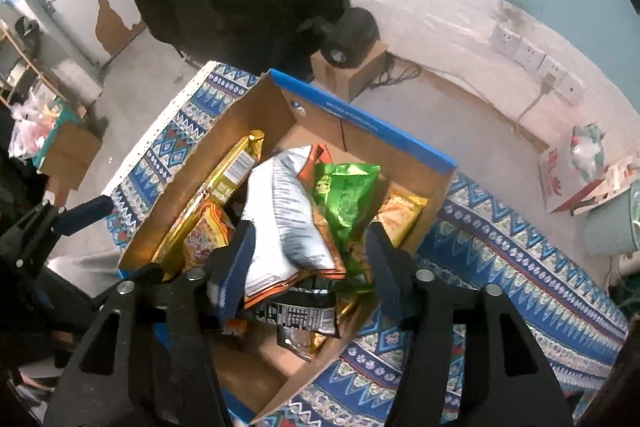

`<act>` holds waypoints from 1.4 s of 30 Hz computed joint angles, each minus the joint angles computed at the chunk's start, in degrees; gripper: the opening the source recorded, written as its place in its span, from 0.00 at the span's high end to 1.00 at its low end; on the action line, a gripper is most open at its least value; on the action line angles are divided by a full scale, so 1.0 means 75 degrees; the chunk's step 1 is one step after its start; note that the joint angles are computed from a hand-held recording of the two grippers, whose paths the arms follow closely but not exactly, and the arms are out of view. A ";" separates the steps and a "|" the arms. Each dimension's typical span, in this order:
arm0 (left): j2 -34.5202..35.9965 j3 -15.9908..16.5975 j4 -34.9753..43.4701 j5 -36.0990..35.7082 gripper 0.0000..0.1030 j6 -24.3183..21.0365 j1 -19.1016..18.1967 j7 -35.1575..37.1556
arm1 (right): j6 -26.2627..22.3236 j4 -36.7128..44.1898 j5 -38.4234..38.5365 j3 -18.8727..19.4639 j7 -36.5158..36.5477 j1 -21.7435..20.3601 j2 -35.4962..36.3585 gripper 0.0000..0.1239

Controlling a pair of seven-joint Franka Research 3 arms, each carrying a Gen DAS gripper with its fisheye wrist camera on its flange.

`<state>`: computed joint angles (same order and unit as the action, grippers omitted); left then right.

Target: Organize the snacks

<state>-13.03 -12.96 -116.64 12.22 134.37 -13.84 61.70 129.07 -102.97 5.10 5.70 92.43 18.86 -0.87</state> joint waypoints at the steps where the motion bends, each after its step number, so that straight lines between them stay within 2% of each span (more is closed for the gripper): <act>1: -0.0017 0.0001 0.0003 -0.0016 0.22 0.0005 -0.0008 0.0008 | 0.0064 -0.0097 -0.0113 0.0008 0.0037 0.0007 -0.0104 0.45; 11: -0.0334 -0.0012 -0.0093 -0.0034 0.20 0.0294 -0.0050 -0.0019 | 0.0520 -0.0947 -0.0683 0.0177 0.0131 -0.0038 -0.1111 0.36; 15: -0.0434 -0.0060 -0.0151 0.0124 0.15 0.0462 -0.0032 -0.0106 | 0.0675 -0.1258 -0.0806 0.0232 0.0164 -0.0141 -0.1453 0.34; 24: -0.0397 -0.0089 -0.0091 0.0244 0.13 0.0530 -0.0105 -0.0061 | 0.0777 -0.1790 -0.1080 0.0336 0.0330 -0.0394 -0.1978 0.34; 32: -0.0381 -0.0204 -0.0098 0.0529 0.10 0.0642 -0.0119 -0.0019 | 0.0725 -0.2260 -0.0900 0.0317 0.0333 -0.0551 -0.2369 0.34; 42: -0.0265 -0.0261 0.0030 0.0651 0.09 0.0662 -0.0203 0.0049 | 0.0847 -0.2410 -0.1171 0.0424 0.0248 -0.0671 -0.2557 0.34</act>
<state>-15.02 -14.92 -116.41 17.10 139.33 -15.37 62.06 135.43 -121.05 -3.68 8.88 94.29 13.82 -20.04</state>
